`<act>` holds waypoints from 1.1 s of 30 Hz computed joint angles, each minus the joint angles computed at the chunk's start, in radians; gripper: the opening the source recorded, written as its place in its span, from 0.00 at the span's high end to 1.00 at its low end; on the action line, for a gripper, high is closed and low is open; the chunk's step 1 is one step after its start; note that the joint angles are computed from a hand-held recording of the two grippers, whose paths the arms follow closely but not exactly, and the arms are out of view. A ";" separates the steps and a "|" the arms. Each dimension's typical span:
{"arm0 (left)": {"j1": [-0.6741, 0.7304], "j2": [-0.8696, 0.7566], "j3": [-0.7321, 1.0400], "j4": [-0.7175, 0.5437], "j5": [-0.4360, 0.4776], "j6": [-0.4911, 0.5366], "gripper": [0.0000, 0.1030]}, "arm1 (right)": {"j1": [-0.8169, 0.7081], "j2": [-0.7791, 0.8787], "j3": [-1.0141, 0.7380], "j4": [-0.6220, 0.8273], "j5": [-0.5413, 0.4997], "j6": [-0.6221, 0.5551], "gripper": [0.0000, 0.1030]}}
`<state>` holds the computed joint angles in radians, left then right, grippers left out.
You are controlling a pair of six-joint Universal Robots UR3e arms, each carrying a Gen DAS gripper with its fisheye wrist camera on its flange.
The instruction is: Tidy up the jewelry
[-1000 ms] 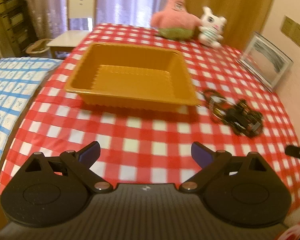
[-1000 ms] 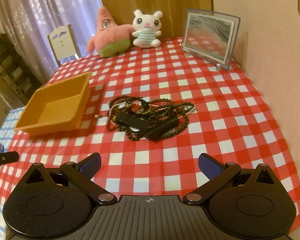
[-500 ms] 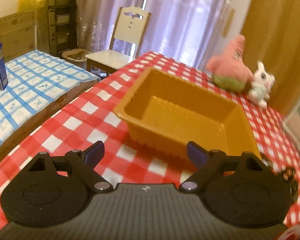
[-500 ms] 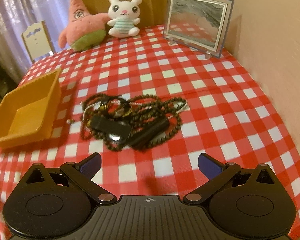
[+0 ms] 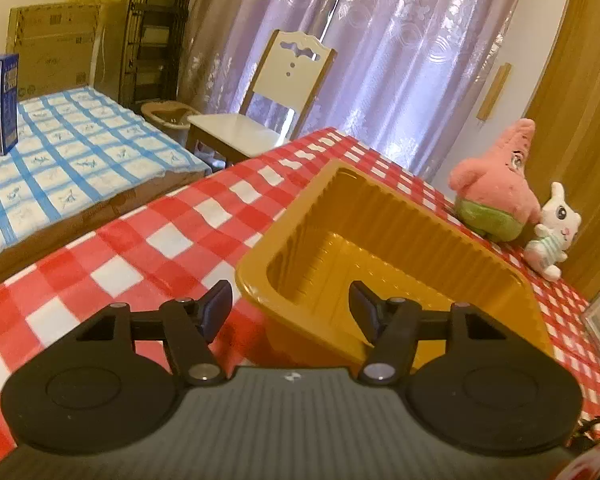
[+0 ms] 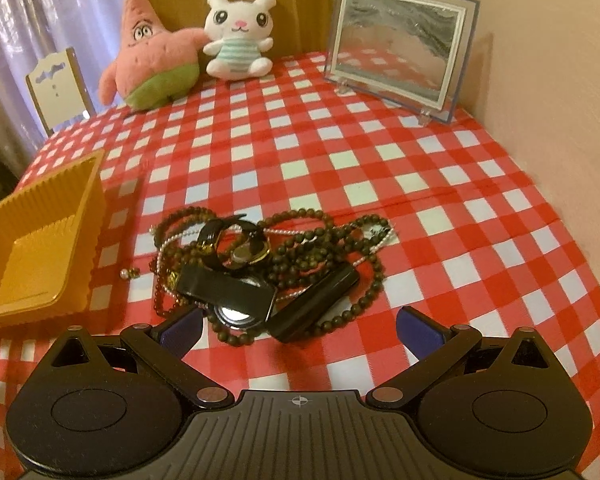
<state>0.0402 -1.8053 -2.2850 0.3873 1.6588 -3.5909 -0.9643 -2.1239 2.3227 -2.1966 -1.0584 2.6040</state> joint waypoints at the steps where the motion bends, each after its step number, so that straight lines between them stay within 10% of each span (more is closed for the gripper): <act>1: -0.002 -0.018 0.010 0.009 0.008 0.005 0.47 | 0.013 0.010 0.000 -0.012 -0.008 0.008 0.00; 10: -0.022 -0.095 0.069 0.040 0.061 0.072 0.83 | 0.090 0.085 -0.011 -0.087 -0.049 0.056 0.00; 20: -0.007 -0.076 0.091 0.044 0.060 0.155 0.87 | 0.111 0.082 0.022 -0.154 0.000 0.008 0.01; 33: 0.065 0.043 0.004 0.045 -0.027 0.262 0.90 | 0.224 0.246 0.015 -0.296 0.153 -0.085 0.62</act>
